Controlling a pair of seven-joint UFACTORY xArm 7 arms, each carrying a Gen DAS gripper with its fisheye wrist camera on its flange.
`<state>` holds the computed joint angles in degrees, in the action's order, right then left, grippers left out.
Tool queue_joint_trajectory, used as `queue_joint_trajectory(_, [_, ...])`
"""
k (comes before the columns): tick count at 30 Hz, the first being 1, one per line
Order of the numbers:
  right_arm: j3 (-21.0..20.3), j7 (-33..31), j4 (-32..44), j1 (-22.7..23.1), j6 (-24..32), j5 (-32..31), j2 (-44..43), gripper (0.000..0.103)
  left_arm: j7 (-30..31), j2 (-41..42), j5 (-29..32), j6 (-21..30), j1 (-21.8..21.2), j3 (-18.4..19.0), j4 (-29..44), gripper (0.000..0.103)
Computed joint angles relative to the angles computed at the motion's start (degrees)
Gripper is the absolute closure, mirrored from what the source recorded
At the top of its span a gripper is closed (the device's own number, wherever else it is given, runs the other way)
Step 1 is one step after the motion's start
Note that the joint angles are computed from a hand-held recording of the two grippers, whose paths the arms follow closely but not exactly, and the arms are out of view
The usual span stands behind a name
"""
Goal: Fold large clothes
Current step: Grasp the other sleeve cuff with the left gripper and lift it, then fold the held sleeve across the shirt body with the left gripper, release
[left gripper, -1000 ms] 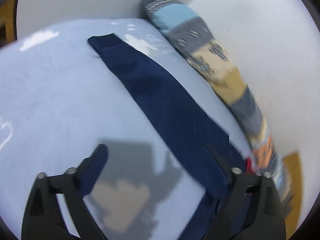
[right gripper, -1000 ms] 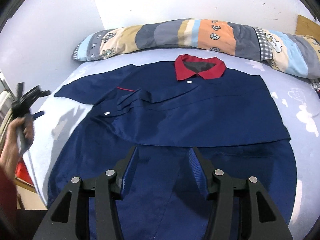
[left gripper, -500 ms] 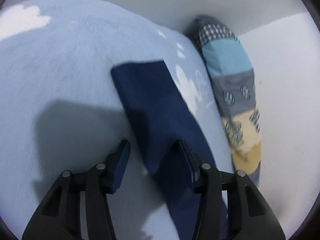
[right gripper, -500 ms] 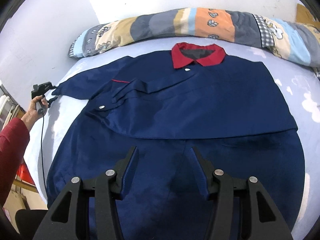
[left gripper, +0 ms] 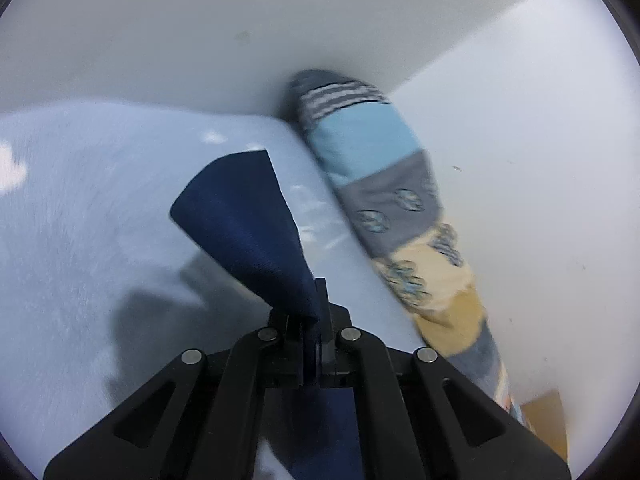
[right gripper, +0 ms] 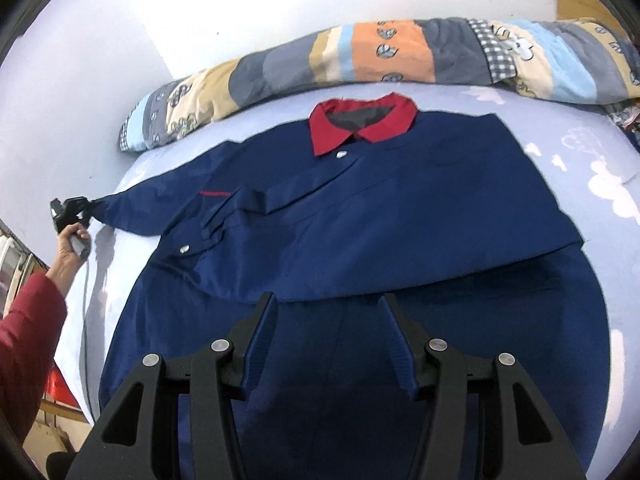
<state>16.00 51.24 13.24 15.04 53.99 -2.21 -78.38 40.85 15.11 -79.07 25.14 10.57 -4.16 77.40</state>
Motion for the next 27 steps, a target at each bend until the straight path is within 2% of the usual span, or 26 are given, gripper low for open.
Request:
queue_joint_trajectory(5, [-0.2, 0.8, 0.2, -1.1, 3.4, -0.8, -5.8, 0.048, -5.8, -8.6, 6.7, 3.2, -2.5, 0.5, -0.6, 0.102])
queue_joint_trajectory(10, [-0.9, 0.5, 0.4, -2.7, 7.1, -1.3, -12.5, 0.047, -11.8, -17.3, 13.9, 4.9, -8.3, 1.4, -0.1, 0.102])
queue_joint_trajectory(15, [-1.3, -1.4, 1.2, -4.8, 11.3, -2.4, -19.3, 0.047, -19.0, -24.1, 21.9, 4.5, -15.6, -0.9, 0.3, 0.102])
queue_joint_trajectory(23, [-6.6, -5.6, 2.5, -11.2, 18.8, -3.7, -33.0, 0.047, -31.7, -25.1, 35.1, -0.1, -28.0, -10.7, 0.3, 0.102])
queue_joint_trajectory(25, [-8.5, -6.7, 3.0, -13.4, 20.9, -4.0, -35.8, 0.047, -37.1, -22.3, 42.3, -2.7, -30.8, -14.8, 0.6, 0.102])
queue_joint_trajectory(27, [-10.5, -8.3, 3.6, -15.5, 22.8, -4.8, -38.1, 0.047, -41.7, -20.3, 48.9, -4.8, -33.4, -17.5, -0.6, 0.102])
